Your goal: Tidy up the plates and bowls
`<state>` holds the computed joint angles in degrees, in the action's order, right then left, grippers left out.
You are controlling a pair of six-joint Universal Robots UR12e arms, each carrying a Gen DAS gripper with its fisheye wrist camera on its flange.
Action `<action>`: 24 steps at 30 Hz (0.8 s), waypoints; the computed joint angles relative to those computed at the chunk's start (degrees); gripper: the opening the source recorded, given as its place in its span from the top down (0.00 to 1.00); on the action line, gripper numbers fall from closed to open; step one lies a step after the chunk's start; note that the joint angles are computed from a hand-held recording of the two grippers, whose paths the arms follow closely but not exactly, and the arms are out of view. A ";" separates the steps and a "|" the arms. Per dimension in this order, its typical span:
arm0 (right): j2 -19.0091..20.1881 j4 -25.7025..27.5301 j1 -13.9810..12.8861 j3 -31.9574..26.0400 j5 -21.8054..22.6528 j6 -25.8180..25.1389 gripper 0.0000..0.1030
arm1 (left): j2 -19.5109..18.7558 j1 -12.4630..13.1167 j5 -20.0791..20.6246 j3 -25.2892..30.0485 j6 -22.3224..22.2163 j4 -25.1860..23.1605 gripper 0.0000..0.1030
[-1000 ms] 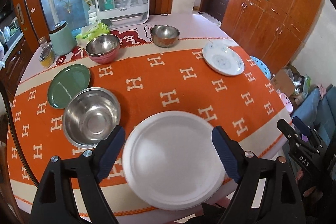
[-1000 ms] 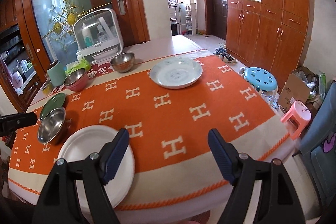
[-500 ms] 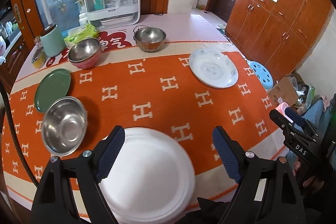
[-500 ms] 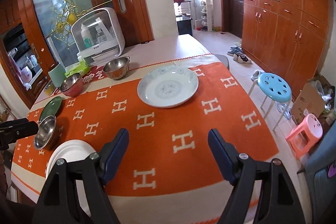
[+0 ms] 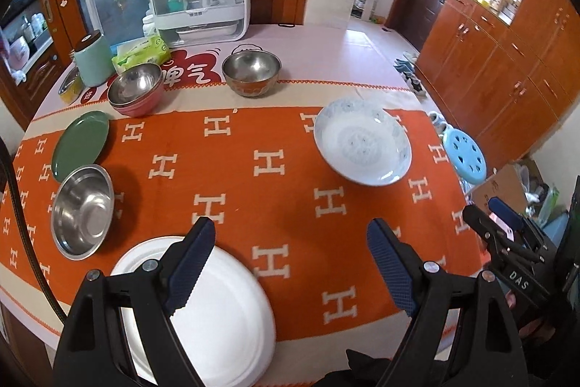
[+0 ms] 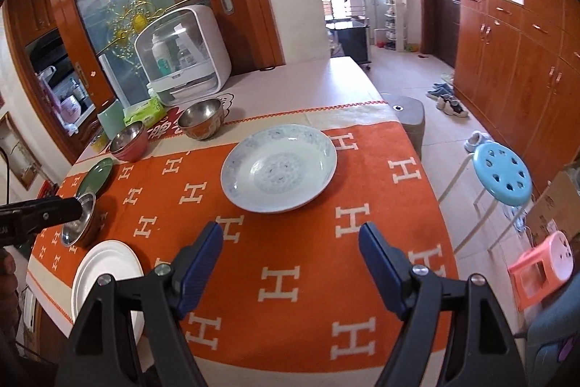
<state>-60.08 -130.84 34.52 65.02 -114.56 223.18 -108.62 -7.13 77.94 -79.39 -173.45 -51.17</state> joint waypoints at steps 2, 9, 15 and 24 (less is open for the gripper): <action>-0.39 -1.56 -0.72 1.00 1.29 -0.70 0.24 | -0.66 -0.71 1.04 0.68 -1.15 0.03 0.18; -1.44 -6.43 -3.23 4.26 6.31 -1.04 0.24 | -3.37 -2.89 3.86 3.77 -2.72 -0.96 0.18; -0.91 -10.29 -4.90 5.59 9.76 -1.68 0.24 | -5.90 -4.19 4.98 6.57 -2.19 -1.83 0.18; 0.57 -16.87 -6.36 7.34 12.14 -2.19 0.24 | -10.14 -4.91 5.09 9.74 -5.54 -1.54 0.18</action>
